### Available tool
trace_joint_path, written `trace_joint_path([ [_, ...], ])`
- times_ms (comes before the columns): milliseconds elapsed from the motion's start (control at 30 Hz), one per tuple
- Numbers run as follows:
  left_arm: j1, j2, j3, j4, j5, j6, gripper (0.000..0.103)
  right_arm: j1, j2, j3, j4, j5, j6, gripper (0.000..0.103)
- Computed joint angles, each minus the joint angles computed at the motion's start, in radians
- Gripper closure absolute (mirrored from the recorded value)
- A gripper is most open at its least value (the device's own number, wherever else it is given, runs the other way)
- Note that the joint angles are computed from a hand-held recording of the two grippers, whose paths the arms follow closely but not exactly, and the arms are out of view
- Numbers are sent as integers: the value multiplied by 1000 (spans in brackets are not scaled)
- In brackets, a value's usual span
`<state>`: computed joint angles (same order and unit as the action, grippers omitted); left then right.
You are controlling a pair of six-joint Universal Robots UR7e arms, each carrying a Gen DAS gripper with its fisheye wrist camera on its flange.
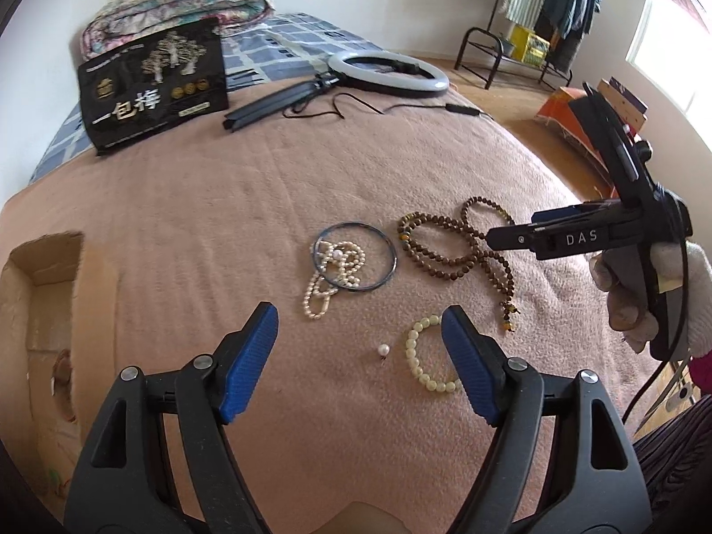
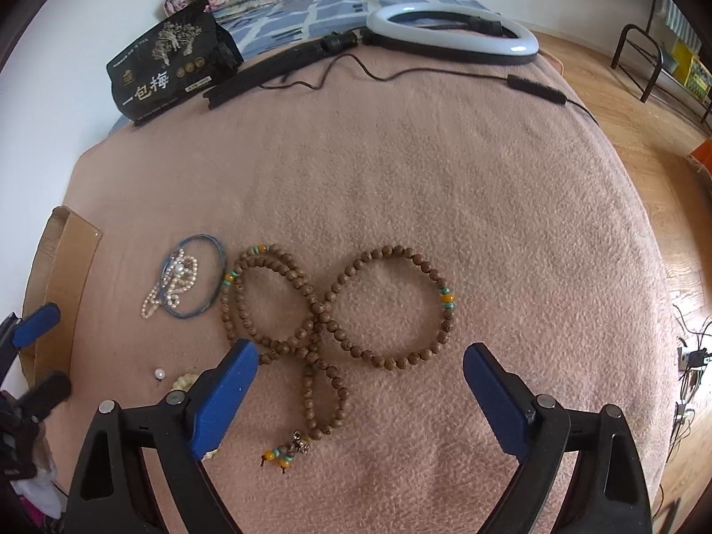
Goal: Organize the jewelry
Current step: 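Move both grippers back over the blue bangle and wooden bead necklace, then close the left gripper on the blue bangle while the right gripper grasps the wooden bead necklace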
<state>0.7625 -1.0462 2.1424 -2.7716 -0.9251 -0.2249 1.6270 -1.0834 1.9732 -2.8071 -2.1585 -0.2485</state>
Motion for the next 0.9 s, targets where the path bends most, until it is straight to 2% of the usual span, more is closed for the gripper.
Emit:
trace_joint_path([
  [200,21,91,-54,-11,2,79,25,-20,14,-23,21,6,28,9],
  [500,71,193,-130,-28,11,121,25,-30,29,-39,32,9,37,10],
  [667,83,223,-155,-29,12,140,25,-30,38,-45,34,12,44,10],
  [833,88,249,-171,-22,62,149,25,-26,57,-56,27,5,46,10],
  [900,97,251,-176,-17,61,143,25,-26,63,-58,26,1,43,10],
])
